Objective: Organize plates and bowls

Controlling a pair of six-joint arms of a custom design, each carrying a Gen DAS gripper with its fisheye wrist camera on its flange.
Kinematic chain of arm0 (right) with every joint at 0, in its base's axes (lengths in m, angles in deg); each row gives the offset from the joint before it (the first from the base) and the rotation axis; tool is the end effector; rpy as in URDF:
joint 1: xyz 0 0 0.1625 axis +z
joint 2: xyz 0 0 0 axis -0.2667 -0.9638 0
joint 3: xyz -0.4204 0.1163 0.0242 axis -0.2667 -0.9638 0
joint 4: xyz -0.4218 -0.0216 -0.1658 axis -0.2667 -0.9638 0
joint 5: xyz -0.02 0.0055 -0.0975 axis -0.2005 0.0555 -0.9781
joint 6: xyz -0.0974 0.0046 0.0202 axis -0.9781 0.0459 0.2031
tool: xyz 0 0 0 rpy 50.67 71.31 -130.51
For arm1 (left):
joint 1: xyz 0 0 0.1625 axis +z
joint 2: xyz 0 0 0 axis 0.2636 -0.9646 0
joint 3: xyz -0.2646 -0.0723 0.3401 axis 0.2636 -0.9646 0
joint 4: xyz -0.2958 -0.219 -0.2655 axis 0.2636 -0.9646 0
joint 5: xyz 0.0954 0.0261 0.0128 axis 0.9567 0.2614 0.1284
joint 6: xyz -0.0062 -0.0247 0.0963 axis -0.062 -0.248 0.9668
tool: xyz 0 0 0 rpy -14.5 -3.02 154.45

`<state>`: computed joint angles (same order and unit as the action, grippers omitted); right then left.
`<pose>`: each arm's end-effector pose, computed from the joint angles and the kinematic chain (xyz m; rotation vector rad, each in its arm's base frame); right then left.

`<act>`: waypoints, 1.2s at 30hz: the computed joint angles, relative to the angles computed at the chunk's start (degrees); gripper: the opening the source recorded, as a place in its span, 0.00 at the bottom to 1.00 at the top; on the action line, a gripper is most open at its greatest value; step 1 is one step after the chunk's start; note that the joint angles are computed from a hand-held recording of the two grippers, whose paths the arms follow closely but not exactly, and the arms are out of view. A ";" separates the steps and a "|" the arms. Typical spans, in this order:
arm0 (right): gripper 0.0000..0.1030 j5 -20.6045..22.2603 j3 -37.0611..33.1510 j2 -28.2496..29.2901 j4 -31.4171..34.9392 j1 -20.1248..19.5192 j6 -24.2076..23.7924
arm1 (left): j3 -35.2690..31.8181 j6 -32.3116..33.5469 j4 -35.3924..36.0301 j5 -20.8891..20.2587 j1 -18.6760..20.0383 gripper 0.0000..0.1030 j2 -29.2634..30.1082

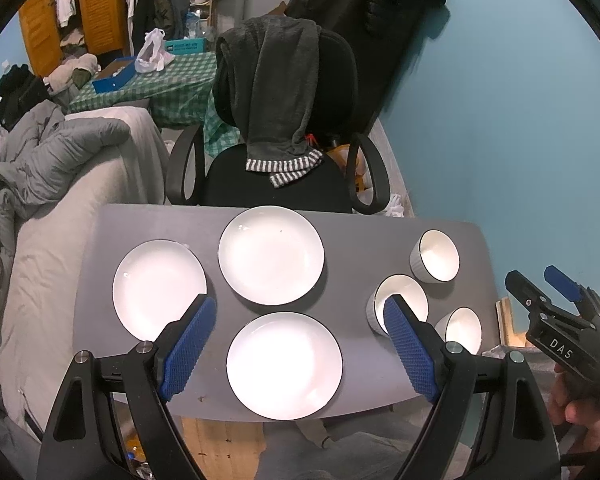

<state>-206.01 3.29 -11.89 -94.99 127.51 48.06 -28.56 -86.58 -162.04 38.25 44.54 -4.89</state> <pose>0.4289 -0.8691 0.1448 0.7799 -2.2906 0.5288 -0.2121 -0.7841 0.4445 -0.2545 2.3538 -0.7781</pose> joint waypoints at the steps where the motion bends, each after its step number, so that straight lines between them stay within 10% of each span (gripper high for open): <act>1: 0.84 -0.11 0.02 0.03 0.00 0.01 0.01 | -0.03 -0.01 -0.04 -0.12 0.02 0.85 0.00; 36: 0.84 -0.87 -2.57 1.36 1.51 -0.07 1.22 | -0.43 2.34 -1.45 -1.22 0.71 0.85 0.38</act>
<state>-206.88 0.72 -10.53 -93.48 127.44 49.28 -28.99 -84.24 -163.48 37.03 45.25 -4.51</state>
